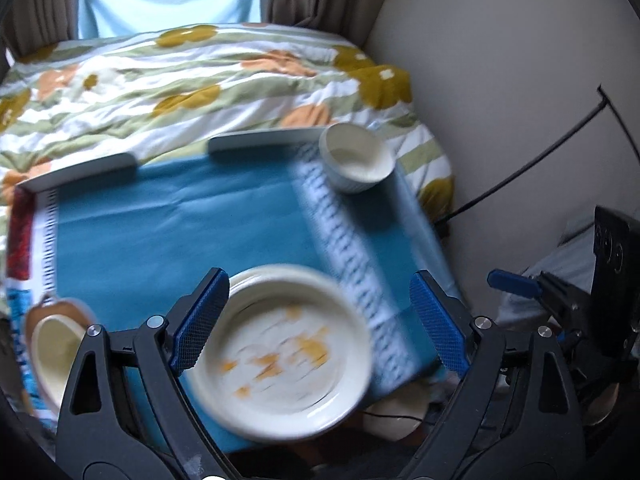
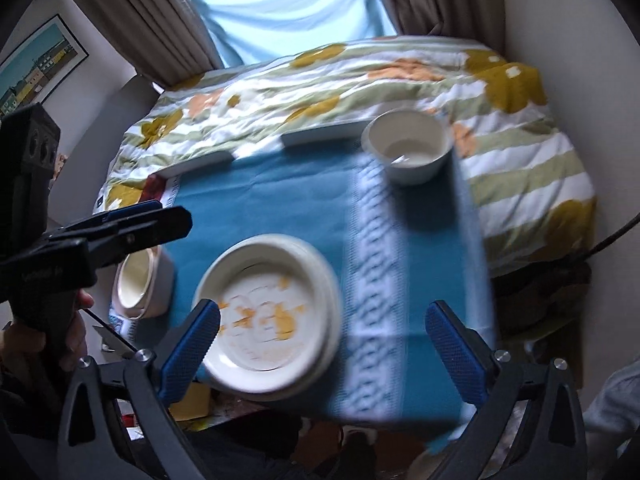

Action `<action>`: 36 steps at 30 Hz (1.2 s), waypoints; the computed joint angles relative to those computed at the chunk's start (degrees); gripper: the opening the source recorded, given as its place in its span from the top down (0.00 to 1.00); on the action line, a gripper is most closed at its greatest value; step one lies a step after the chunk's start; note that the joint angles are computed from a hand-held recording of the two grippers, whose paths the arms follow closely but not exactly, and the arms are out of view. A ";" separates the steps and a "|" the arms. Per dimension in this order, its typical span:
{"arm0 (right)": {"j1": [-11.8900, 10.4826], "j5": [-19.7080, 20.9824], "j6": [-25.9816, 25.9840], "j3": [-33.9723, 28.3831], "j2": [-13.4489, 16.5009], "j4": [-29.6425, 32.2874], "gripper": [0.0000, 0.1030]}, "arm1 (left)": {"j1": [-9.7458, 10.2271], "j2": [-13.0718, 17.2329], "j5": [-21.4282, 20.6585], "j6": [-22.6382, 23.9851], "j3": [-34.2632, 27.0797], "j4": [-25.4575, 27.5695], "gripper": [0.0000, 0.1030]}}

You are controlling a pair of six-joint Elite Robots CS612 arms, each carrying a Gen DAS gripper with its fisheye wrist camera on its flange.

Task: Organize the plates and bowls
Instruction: 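Move the left gripper over to the small white bowl, then grasp the rim of the small white bowl with the left gripper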

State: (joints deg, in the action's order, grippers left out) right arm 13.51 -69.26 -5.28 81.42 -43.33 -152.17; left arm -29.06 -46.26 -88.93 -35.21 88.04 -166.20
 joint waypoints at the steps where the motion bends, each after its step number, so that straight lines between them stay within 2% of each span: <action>1: -0.51 -0.09 0.02 -0.29 0.09 -0.52 0.01 | 0.00 0.80 -0.34 -0.18 -1.47 0.52 0.12; 4: -1.63 -0.09 2.02 -2.05 1.09 -1.36 0.01 | 0.31 3.27 -1.63 0.25 -6.20 3.21 0.12; 8: -2.72 1.54 7.61 -5.85 3.85 -1.84 0.01 | 1.09 6.60 -2.67 2.01 -12.01 6.18 0.12; 16: -3.37 4.98 23.39 -16.69 11.55 3.00 0.02 | 3.72 14.31 -7.06 6.92 -24.92 14.19 0.12; 17: -3.36 5.20 25.51 -17.96 12.45 3.51 0.04 | 4.25 15.69 -8.41 7.37 -27.15 15.39 0.12; 20: -3.58 7.04 30.75 -21.76 15.17 3.84 0.17 | 5.37 19.03 -10.77 8.96 -32.71 18.60 0.12; 22: -3.47 6.96 33.28 -24.11 16.84 3.57 0.30 | 6.08 21.88 -12.03 10.25 -37.42 21.26 0.12; 24: -3.32 6.36 35.38 -26.48 18.46 3.56 0.37 | 6.59 24.33 -13.24 11.44 -41.51 23.95 0.14; 26: -3.18 5.62 37.44 -28.57 19.90 4.10 0.42 | 6.96 26.75 -14.51 12.52 -45.60 26.98 0.22; 28: -3.08 4.76 38.49 -29.79 20.75 5.12 0.48 | 7.30 29.09 -16.62 13.42 -49.51 30.47 0.42; 30: -3.09 4.55 39.12 -30.51 21.37 5.67 0.51 | 7.45 30.83 -18.07 14.21 -52.30 32.99 0.50; 32: -3.05 3.55 39.23 -31.38 21.93 6.48 0.55 | 7.44 31.91 -18.97 14.85 -53.73 33.84 0.53; 33: -3.05 3.25 39.23 -31.65 22.15 6.57 0.59 | 7.45 32.40 -19.40 15.18 -54.38 34.18 0.58; 34: -3.06 3.14 39.34 -32.06 22.43 6.66 0.66 | 7.46 32.89 -20.01 15.45 -55.00 34.42 0.67; 36: -3.09 2.58 39.11 -32.88 22.89 7.29 0.69 | 7.42 33.70 -20.69 15.65 -56.17 34.99 0.77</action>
State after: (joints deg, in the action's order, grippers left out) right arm 10.42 -66.68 33.83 48.54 -20.44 -144.87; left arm -21.64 -12.56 -109.62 -19.55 31.88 -131.21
